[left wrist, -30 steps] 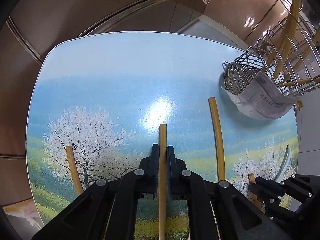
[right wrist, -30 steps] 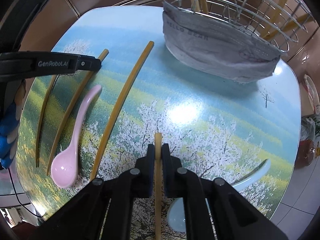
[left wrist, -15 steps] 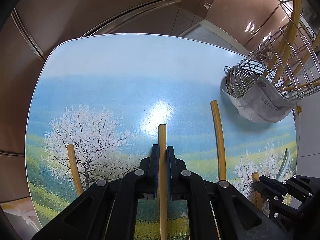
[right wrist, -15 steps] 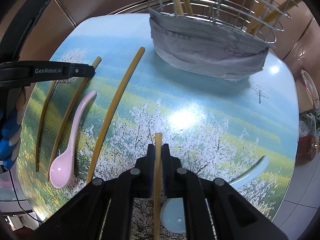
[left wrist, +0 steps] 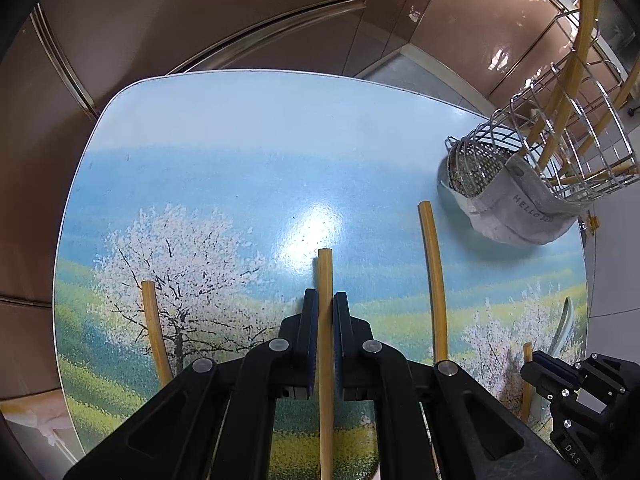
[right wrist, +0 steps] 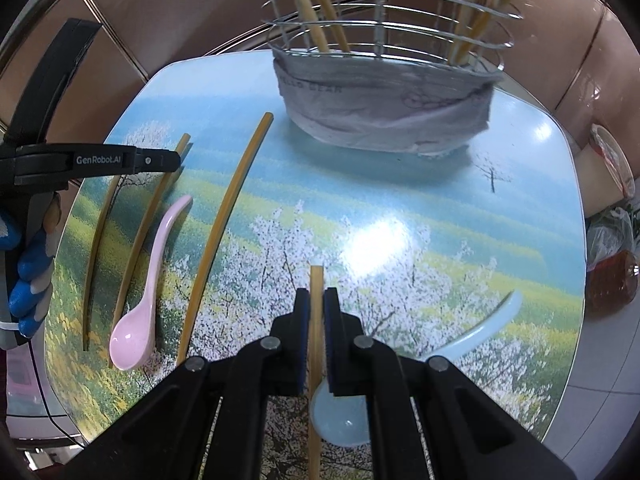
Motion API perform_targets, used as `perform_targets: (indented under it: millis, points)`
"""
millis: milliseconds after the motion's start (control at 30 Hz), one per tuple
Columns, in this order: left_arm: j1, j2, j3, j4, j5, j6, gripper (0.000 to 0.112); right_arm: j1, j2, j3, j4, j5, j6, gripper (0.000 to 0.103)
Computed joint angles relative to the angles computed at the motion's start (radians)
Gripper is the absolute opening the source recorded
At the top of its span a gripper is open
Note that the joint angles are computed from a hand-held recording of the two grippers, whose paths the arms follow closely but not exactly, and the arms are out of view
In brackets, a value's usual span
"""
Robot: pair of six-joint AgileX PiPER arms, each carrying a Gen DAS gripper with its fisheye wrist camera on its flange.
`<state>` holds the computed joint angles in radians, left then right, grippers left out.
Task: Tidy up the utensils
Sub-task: 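Lift both held chopsticks and carry them above the wire holder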
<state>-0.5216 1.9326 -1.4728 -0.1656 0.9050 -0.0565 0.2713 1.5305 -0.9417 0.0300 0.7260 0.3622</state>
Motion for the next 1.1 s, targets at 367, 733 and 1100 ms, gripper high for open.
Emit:
perform_targets:
  millis: [367,733,1100]
  points:
    - [0.002,-0.109,0.080,-0.029,-0.013,0.009,0.006,0.039,-0.218,0.140,-0.053,0.060,0.108,0.006]
    - [0.041,-0.273,0.206,-0.077,-0.047,0.050,0.006,0.196,-0.411,0.177,-0.168,0.179,0.331,0.006]
    - [0.080,-0.476,0.288,-0.124,-0.026,0.095,0.006,0.451,-0.500,0.076,-0.327,0.309,0.601,0.006]
